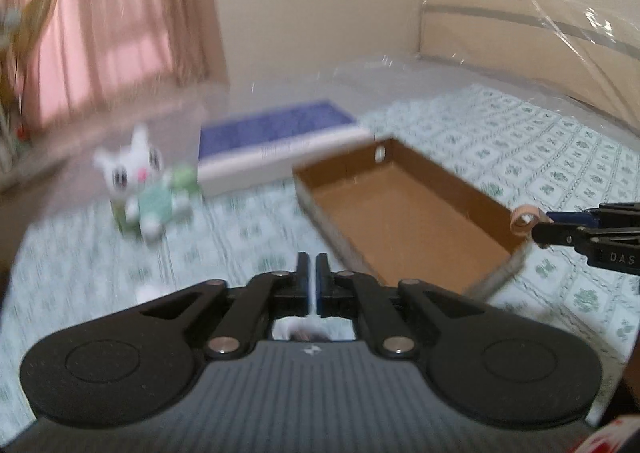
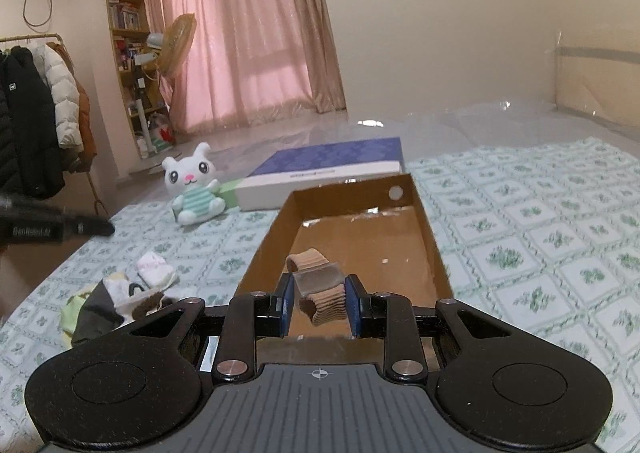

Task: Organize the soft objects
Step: 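Release the blue mask into the box with the left tool while the right tool holds the sleeve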

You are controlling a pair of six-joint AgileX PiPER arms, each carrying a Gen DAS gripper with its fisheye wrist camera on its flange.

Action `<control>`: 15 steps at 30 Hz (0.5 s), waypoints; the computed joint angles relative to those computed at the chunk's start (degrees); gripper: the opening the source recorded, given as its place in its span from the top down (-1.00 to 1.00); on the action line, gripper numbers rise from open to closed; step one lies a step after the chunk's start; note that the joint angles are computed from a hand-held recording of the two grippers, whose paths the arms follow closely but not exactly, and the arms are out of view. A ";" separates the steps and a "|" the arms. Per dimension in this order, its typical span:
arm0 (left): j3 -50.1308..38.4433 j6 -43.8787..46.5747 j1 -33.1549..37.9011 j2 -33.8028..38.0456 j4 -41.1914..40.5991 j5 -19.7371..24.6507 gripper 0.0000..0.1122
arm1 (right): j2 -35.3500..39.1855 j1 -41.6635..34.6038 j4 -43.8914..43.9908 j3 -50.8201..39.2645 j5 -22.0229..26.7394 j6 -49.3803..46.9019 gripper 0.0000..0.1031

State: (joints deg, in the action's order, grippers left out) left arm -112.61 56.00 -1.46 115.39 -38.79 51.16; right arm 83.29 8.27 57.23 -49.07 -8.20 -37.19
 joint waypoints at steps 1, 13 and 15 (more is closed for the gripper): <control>2.01 -0.39 0.48 -0.64 0.37 0.19 0.75 | -0.23 0.09 -1.59 0.67 0.00 2.00 0.47; 17.45 3.87 1.42 -0.70 5.80 -3.00 0.28 | -0.39 1.96 0.04 4.33 0.53 3.64 0.47; 15.97 2.78 1.37 1.20 6.98 -2.23 0.32 | -0.53 2.14 2.63 4.41 0.45 1.25 0.47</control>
State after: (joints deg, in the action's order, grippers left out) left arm -96.64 58.78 -0.09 116.59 -31.81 48.93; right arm 82.76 10.42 59.86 -44.66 -7.76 -35.93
